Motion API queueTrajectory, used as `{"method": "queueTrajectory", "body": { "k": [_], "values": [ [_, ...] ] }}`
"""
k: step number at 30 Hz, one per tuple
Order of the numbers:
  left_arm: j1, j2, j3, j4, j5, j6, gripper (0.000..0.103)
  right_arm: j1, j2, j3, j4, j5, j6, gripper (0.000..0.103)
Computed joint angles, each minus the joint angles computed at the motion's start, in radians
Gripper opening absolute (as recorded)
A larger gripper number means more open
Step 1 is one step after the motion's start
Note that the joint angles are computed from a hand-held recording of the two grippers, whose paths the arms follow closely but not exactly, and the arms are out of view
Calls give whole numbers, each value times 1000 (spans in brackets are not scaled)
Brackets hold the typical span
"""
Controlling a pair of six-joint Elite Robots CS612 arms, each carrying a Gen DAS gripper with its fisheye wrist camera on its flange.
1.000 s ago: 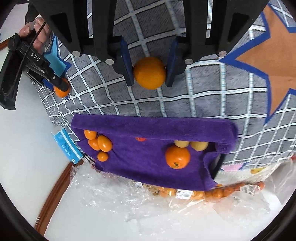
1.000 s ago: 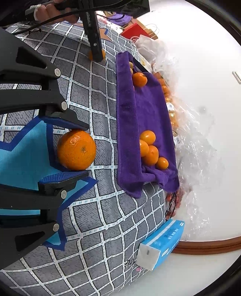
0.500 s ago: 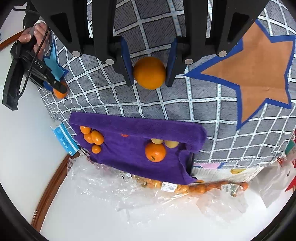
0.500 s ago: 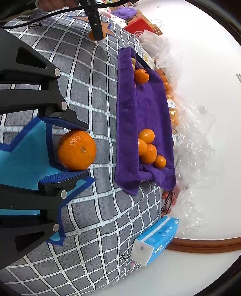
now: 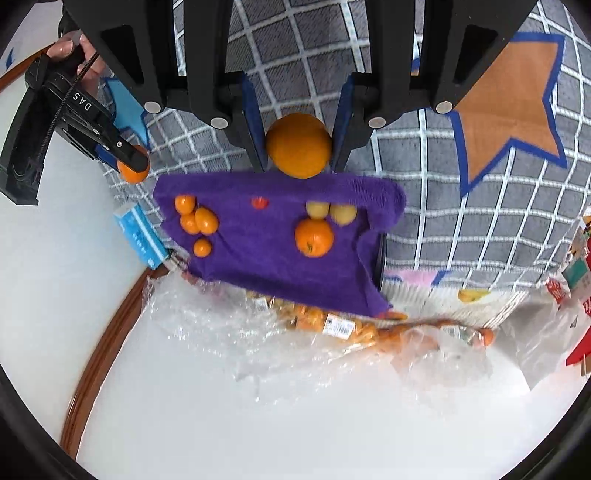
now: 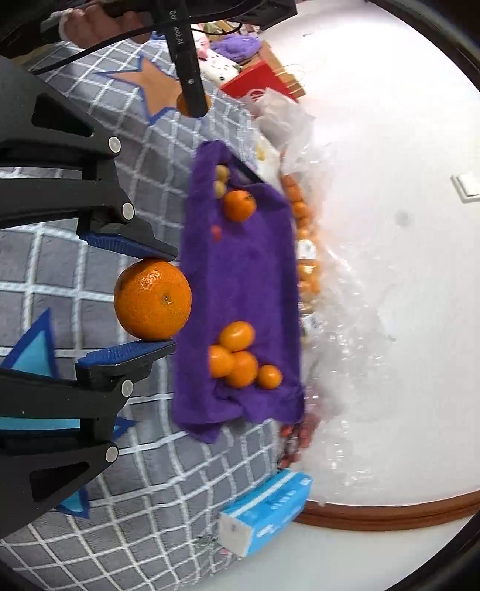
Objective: Organize fruits
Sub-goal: 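Carry both held oranges toward the purple towel, then lower both oranges onto the towel and open both tools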
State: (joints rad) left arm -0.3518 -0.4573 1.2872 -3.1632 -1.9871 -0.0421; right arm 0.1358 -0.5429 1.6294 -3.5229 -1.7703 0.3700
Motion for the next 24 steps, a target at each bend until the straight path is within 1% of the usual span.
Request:
{"method": "queueTrajectory", "body": {
  "k": [2, 9, 11, 15, 19, 24],
  "values": [
    [-1, 1, -11, -3, 3, -7, 33, -2, -3, -11, -7, 4, -11, 43],
    [-4, 17, -71, -14, 2, -42, 33, -4, -5, -57, -11, -24, -53, 43],
    [-5, 25, -92, -12, -4, -55, 33, -9, -2, -74, -13, -18, -69, 43],
    [-12, 42, -132, -13, 8, -66, 33, -21, 13, -111, -1, -6, -64, 43],
    [-16, 69, -196, 21, -18, -85, 33, -33, 31, -143, 9, 7, -61, 43],
    [-27, 119, -290, 62, -25, -113, 33, -51, 59, -177, 43, 21, -42, 43]
  ]
}}
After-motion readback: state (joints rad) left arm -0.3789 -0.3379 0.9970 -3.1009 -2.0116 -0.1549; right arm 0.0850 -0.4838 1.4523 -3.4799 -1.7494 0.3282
